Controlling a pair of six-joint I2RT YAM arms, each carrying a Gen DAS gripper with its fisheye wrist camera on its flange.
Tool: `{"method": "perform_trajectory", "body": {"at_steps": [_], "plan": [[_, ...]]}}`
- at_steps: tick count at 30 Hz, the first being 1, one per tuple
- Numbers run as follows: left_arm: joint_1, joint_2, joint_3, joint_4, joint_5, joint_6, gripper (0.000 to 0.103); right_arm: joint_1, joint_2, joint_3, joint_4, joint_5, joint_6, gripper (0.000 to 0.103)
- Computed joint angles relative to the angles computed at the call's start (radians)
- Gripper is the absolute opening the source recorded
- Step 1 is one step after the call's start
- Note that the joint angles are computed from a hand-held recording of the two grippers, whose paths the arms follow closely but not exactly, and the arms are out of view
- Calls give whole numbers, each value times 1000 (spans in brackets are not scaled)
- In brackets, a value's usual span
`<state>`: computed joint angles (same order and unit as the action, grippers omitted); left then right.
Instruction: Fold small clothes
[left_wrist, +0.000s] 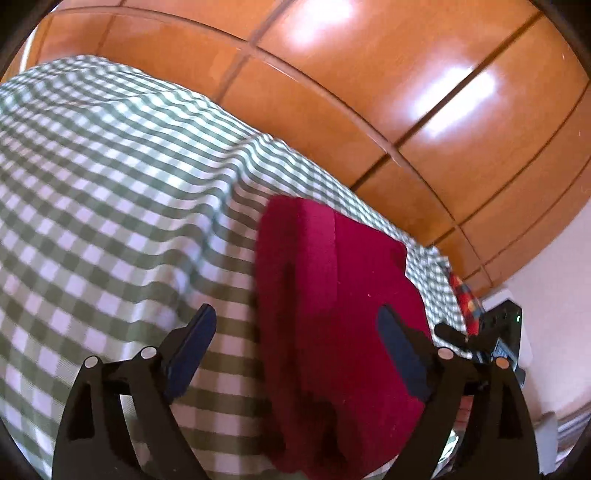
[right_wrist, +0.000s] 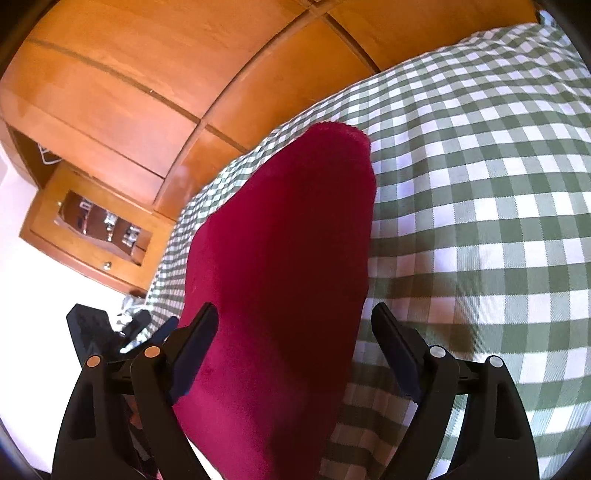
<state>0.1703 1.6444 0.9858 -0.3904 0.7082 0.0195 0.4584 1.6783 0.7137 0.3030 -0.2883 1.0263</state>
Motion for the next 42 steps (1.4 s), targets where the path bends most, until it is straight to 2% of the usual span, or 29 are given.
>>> {"method": "perform_trajectory", "body": {"at_steps": [3,4,5,7,10,12,14,15,17,22,28,33,36,39,42], "plan": [[-79,65,34,-19,-86,39,84,-12,31,-6,44,-28,1,84],[-97,78,36,-26,-110,56,75,-18,49,-7,72,-51,-3,84],[-115,94,36,-28,-125,80,72,-18,60,-6,89,-62,-6,84],[-107,104,14,7,-92,91,67,-20,98,18,118,-99,-23,84],[-71,142,34,-17,7,100,56,-10,163,90,113,-138,-49,83],[-70,142,17,8,27,101,52,1,198,135,89,-148,-68,77],[-80,132,-2,37,35,94,47,8,202,160,52,-137,-83,66],[-83,132,-7,51,36,88,44,12,186,156,39,-129,-87,62],[-76,132,5,39,50,88,41,30,134,152,-8,-86,-109,47],[-114,88,23,18,24,107,38,61,-44,109,-111,30,-143,42],[-293,108,126,60,2,-3,35,-16,-355,-29,-243,152,-165,40],[-493,228,325,101,-19,-135,34,-167,-662,-171,-399,206,-167,40],[-625,339,491,69,-68,-154,33,-322,-854,-246,-541,184,-209,40],[-747,481,708,-28,-137,-129,33,-479,-968,-319,-631,126,-240,40],[-860,635,942,-180,-262,-69,33,-572,-997,-385,-716,132,-278,40]]}}
